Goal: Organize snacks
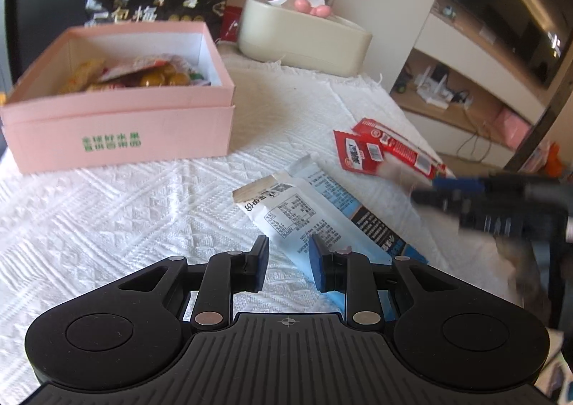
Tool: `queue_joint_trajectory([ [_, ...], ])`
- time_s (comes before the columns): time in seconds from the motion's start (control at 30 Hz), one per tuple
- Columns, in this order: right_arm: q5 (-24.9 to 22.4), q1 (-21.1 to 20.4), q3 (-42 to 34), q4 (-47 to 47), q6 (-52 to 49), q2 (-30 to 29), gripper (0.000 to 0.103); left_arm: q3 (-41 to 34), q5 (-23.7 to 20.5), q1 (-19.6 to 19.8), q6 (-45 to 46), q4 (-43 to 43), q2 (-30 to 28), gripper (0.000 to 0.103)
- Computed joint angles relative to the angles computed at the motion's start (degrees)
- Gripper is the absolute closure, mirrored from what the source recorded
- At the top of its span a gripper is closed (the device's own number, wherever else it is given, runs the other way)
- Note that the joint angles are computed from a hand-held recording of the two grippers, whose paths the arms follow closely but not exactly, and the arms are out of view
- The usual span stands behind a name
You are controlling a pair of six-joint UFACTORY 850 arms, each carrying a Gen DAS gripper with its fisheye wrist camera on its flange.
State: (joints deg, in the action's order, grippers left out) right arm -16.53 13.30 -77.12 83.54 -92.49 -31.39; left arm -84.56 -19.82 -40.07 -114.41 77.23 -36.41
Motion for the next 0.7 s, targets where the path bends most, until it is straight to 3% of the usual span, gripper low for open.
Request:
queue_joint_trajectory([
  [0.13, -1.6, 1.8, 6.1, 3.8, -3.8, 3.3, 0.06, -2.0, -5.3, -1.4, 9.0, -5.8, -0.6, 0.075],
  [0.27, -9.8, 2.0, 9.4, 5.6, -8.7, 6.1, 0.06, -4.2, -7.4, -2.2, 14.8, -8.9, -1.5, 0.075],
  [0.37, -6.7, 3.0, 11.3, 14.7, -18.5, 7.6, 0.058, -6.0, -8.4, -2.8, 18.7, -10.8, -2.5, 0.075],
  [0.43, -3.0, 3.3, 11.7, 23.7, -26.5, 7.7, 0.045, -7.2, -9.3, -3.1, 21.4, -12.3, -3.3, 0.075],
  [0.5, 0.7, 3.4, 11.7, 32.1, -32.8, 7.4, 0.039, -8.1, -9.4, -3.3, 23.4, -13.7, -4.1, 0.075],
  [0.63, 2.8, 1.7, 10.1, 31.4, -25.5, 4.8, 0.036, -8.8, -10.5, -3.6, 25.8, -13.7, -4.9, 0.071],
  [0.7, -0.9, 0.4, 11.7, 37.7, -29.4, 4.8, 0.033, -8.1, -11.3, -4.0, 26.2, -11.3, -4.7, 0.07],
])
